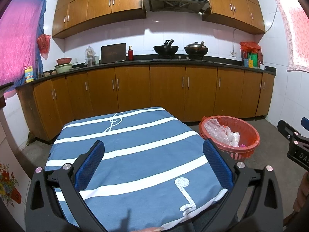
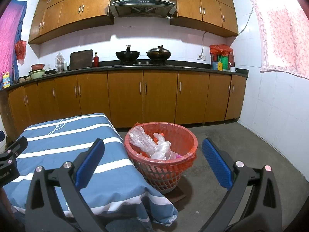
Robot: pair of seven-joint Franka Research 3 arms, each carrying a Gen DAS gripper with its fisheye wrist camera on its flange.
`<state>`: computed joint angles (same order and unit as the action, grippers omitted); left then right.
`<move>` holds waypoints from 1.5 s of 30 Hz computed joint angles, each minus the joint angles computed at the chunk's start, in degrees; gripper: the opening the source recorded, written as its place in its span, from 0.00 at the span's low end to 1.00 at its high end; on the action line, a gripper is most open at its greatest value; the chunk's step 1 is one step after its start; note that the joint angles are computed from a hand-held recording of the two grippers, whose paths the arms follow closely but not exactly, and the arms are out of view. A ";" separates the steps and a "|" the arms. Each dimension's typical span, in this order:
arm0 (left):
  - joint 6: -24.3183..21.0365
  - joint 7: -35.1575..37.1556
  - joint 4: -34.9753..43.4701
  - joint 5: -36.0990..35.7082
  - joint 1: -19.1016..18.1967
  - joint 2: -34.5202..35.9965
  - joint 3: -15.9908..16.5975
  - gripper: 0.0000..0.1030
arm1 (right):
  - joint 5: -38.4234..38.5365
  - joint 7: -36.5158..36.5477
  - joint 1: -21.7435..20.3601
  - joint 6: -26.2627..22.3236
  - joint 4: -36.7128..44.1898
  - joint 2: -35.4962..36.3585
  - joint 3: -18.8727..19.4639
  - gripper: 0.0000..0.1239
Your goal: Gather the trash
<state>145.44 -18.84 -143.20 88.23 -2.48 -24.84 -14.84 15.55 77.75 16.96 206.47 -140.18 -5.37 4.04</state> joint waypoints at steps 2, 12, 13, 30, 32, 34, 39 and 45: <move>0.16 0.07 0.04 0.07 -0.01 -0.01 0.06 0.98 | -0.18 0.19 0.01 -0.04 -0.03 -0.02 -0.06 0.80; -0.04 0.08 0.15 -0.04 -0.06 0.10 -0.04 0.98 | -0.20 0.14 -0.11 -0.09 -0.01 -0.04 -0.02 0.80; -0.04 0.07 0.18 -0.06 -0.07 0.13 -0.04 0.98 | -0.35 0.26 -0.09 -0.16 -0.07 -0.11 -0.08 0.80; 0.10 0.20 0.17 -0.16 -0.01 0.03 -0.03 0.98 | -0.12 0.17 -0.09 -0.39 0.03 -0.23 -0.03 0.80; 0.15 0.17 0.17 -0.14 -0.01 0.03 0.00 0.98 | -0.20 0.20 -0.09 -0.42 0.01 -0.24 -0.06 0.80; 0.05 0.08 0.25 -0.23 -0.03 0.08 -0.06 0.98 | -0.34 0.26 -0.09 -0.47 0.04 -0.25 -0.11 0.80; 0.01 0.35 0.31 -0.43 -0.07 0.02 -0.13 0.98 | -0.22 0.21 -0.12 -0.52 0.05 -0.30 -0.05 0.80; 0.13 0.24 0.19 -0.33 -0.05 -0.09 -0.08 0.98 | -0.80 0.69 -0.15 -0.59 -0.09 -0.36 -0.30 0.80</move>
<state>145.57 -18.59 -143.01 87.91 -2.53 -24.93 -14.92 14.75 78.44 16.81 205.89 -140.27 -5.72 3.74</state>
